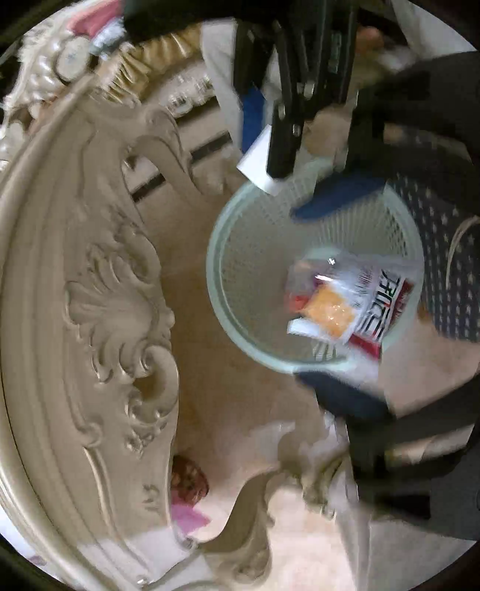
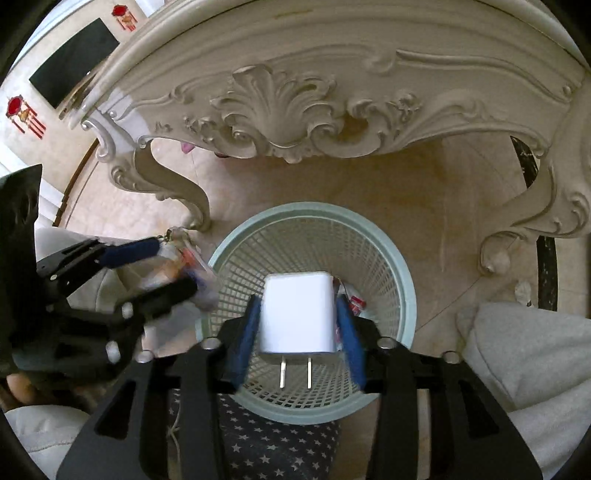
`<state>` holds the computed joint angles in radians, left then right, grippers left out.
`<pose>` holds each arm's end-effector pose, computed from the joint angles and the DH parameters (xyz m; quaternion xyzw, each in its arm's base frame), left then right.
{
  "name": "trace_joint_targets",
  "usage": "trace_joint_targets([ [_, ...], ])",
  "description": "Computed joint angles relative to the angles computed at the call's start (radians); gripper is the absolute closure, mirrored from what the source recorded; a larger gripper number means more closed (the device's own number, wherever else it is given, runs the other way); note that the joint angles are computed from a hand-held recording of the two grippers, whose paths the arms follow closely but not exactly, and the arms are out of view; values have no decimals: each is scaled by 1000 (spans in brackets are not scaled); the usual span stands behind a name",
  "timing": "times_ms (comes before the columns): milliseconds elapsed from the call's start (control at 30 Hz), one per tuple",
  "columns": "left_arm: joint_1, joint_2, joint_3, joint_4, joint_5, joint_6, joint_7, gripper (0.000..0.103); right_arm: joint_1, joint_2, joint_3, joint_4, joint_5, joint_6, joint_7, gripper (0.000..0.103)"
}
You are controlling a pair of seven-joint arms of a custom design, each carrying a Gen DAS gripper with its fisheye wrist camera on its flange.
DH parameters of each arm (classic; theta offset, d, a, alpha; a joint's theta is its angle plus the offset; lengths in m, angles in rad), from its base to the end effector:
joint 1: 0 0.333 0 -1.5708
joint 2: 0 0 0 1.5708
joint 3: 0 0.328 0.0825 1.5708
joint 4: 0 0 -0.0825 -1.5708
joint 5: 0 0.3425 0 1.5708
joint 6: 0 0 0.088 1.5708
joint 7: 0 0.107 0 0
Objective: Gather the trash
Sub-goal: 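Move both tools over the wastebasket and release the bag and charger, then grasp the yellow-green box with the left tool while the right tool grasps the orange-filled plastic bag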
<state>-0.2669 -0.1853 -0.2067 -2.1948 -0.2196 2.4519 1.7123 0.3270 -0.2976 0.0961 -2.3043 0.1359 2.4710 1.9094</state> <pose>0.4350 -0.2298 0.5387 -0.5044 0.8329 -0.2165 0.0712 0.4133 0.1901 0.5440 -0.6878 0.6875 -0.0544 0.2264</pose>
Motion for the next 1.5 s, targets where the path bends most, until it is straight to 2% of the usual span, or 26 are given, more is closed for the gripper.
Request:
trace_joint_targets([
  [33, 0, -5, -4, -11, 9, 18, -1, 10, -16, -6, 16, -3, -42, 7, 29, 39],
  [67, -5, -8, 2, -14, -8, 21, 11, 10, -17, -27, 7, -20, -44, 11, 22, 36],
  [233, -2, -28, 14, -25, -39, 53, 16, 10, -34, -55, 12, -30, -71, 21, 60, 36],
  [433, 12, -61, 33, -8, -61, 135, -18, 10, -75, -108, 24, -23, -138, 103, 119, 36],
  [533, 23, -41, 32, 61, -40, 180, -38, 10, -113, -107, 24, 24, -199, 144, 136, 36],
  [633, 31, 15, 22, 171, -17, 212, -69, 10, -144, -43, 9, 128, -237, 180, 119, 36],
  [767, 43, 141, -17, 369, 126, 224, -175, 10, -144, 72, -31, 277, -243, 219, 28, 36],
  [833, 35, 216, -28, 474, 231, 210, -257, 10, -128, 154, -65, 385, -187, 219, -71, 36],
  [933, 0, 331, -20, 643, 344, 130, -358, 10, -123, 274, -87, 554, -100, 162, -221, 22],
  [1067, -44, 444, 0, 808, 412, 18, -424, 10, -133, 397, -77, 725, -119, 70, -348, 22],
  [1233, -72, 509, 17, 892, 443, -31, -441, 10, -142, 498, -76, 868, -123, -23, -416, 22],
  [1333, -85, 540, 30, 935, 466, -58, -448, 10, -159, 540, -68, 925, -71, -65, -455, 22],
  [1467, -88, 582, 33, 997, 458, -107, -446, 10, -169, 573, -66, 970, -33, -89, -472, 22],
  [1500, -84, 578, 31, 987, 453, -91, -438, 10, -167, 576, -68, 971, -35, -88, -471, 22],
])
